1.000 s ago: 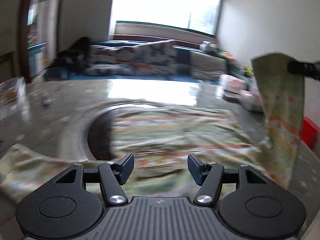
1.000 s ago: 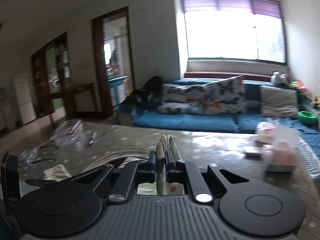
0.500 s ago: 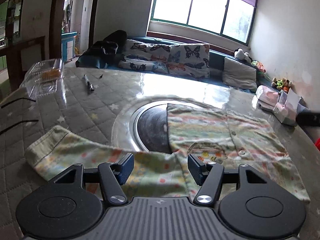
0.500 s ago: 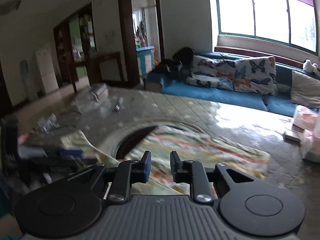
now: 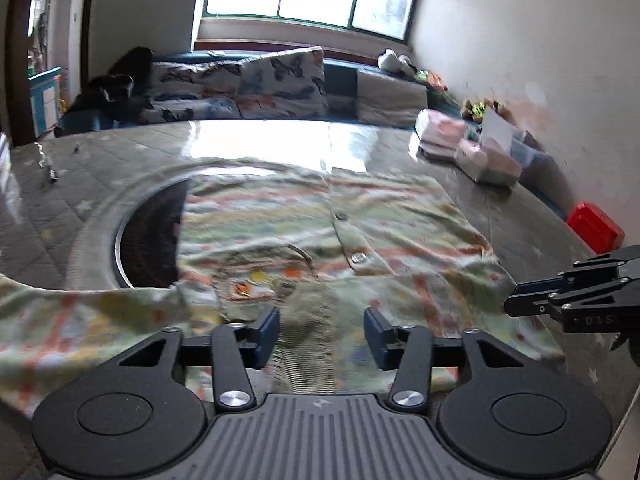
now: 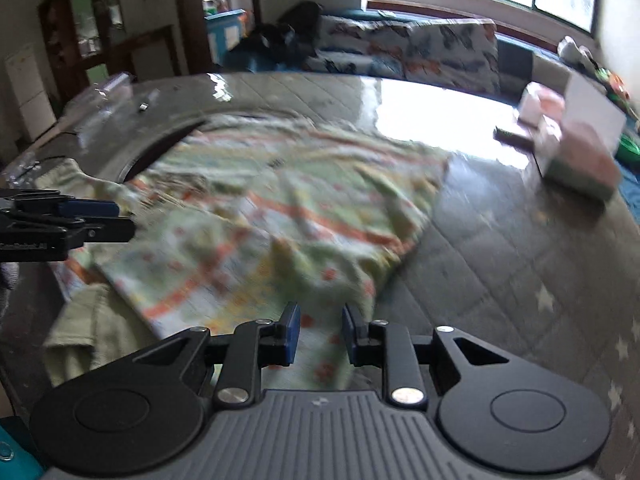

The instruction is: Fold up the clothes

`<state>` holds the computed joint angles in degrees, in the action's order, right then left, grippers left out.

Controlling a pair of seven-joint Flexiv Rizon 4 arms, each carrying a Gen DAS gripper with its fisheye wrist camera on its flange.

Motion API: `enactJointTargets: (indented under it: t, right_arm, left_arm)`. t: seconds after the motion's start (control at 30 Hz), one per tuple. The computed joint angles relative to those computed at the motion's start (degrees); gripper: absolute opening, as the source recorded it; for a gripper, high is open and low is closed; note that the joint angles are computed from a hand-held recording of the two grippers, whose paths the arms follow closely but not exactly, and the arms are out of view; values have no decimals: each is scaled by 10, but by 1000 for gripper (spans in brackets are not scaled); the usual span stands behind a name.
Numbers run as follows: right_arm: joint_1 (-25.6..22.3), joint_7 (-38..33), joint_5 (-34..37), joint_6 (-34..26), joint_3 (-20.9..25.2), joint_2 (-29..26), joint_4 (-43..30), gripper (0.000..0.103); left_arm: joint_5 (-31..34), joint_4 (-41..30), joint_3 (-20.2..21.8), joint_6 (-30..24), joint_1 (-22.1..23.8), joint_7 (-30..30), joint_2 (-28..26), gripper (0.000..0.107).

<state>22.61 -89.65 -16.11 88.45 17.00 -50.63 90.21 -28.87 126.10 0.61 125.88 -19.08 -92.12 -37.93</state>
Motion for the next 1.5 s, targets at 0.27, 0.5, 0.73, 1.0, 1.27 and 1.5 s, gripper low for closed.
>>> enactJointTargets:
  t: [0.27,0.5,0.73,1.0,1.27,1.5]
  right_arm:
    - [-18,-19,-9,22,38,-30,-45,23]
    - [-12,-9,6,-10,31,-62,-91,20]
    - [-6,-20,5,-2,23,-57,-78,26]
    - [-1,-23,8,-8,21,-53,-77,33]
    - [-2,-26,11,-11,24,-54,-81,37]
    - [1,-27,14,-14,23,-57,-87,38]
  left_arm:
    - [0,-10,2,-27,0,-1,-7,41]
    - [16,-6,-2,-18,10,-17,-7,40]
    - [-32,30,16,12,-8,-39,10,41]
    - [-241,94,45,72,-65,-16,31,42]
    - [-474,117,12,127,-60,40,28,42]
    - [-519,139,-28,137,0,26,36,40]
